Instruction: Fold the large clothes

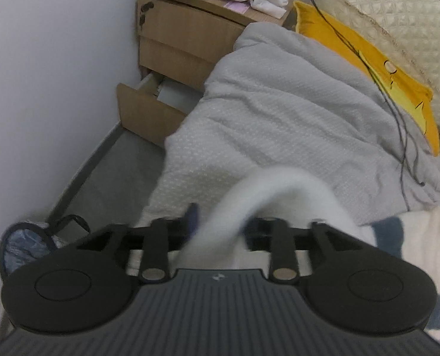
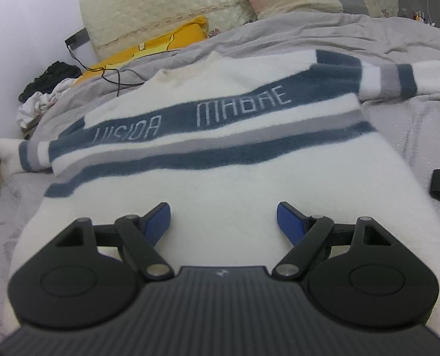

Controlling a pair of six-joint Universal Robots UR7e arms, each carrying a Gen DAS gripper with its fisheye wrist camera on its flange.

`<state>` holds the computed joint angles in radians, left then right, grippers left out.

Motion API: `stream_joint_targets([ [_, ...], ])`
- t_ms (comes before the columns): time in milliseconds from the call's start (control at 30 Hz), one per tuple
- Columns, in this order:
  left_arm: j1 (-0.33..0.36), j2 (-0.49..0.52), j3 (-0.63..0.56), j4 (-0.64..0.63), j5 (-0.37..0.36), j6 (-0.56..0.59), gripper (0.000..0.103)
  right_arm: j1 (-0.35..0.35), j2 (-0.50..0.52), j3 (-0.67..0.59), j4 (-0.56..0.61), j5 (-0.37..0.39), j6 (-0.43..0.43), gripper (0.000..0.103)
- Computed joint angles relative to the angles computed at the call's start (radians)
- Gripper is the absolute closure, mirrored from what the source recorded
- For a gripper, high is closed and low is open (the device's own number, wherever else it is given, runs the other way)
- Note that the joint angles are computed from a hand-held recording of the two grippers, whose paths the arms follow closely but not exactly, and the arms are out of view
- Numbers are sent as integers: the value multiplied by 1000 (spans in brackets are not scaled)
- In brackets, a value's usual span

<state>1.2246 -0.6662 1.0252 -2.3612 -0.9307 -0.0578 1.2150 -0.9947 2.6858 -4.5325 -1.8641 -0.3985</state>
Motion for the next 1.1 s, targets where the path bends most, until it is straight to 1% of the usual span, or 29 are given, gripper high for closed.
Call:
stream_joint_targets([
  [67, -3, -13, 12, -3, 21, 33, 39, 6, 2, -6, 3, -9, 5, 22],
  [133, -2, -46, 34, -11, 13, 68, 38, 15, 5, -6, 2, -16, 15, 22],
  [200, -4, -86, 82, -64, 16, 80, 36, 18, 7, -2, -5, -17, 17, 23],
  [267, -1, -133, 142, -139, -3, 88, 34, 21, 13, 5, -18, -18, 19, 23],
  [367, 1, -200, 244, -289, -5, 103, 31, 29, 23, 14, -38, -19, 23, 23],
  [433, 14, -246, 317, -368, -39, 77, 31, 35, 30, 20, -54, -21, 19, 23],
  [500, 28, -285, 385, -416, -55, 30, 31, 40, 34, 23, -63, -22, 17, 23],
  [567, 46, -314, 442, -444, -87, -30, 31, 42, 35, 25, -65, -21, 17, 23],
  [633, 72, -330, 490, -477, -134, -102, 31, 39, 39, 26, -66, -19, 18, 23],
  [700, 103, -324, 525, -530, -197, -172, 31, 35, 41, 27, -60, -16, 24, 23],
  [833, 155, -262, 543, -630, -300, -287, 31, 43, 49, 19, -61, -29, 24, 23],
  [967, 173, -177, 507, -725, -337, -300, 32, 47, 60, 3, -58, -48, 21, 23],
  [1033, 181, -143, 468, -738, -372, -290, 32, 49, 67, -9, -54, -60, 19, 23],
  [1100, 182, -119, 434, -736, -370, -282, 32, 54, 70, -21, -46, -73, 20, 23],
])
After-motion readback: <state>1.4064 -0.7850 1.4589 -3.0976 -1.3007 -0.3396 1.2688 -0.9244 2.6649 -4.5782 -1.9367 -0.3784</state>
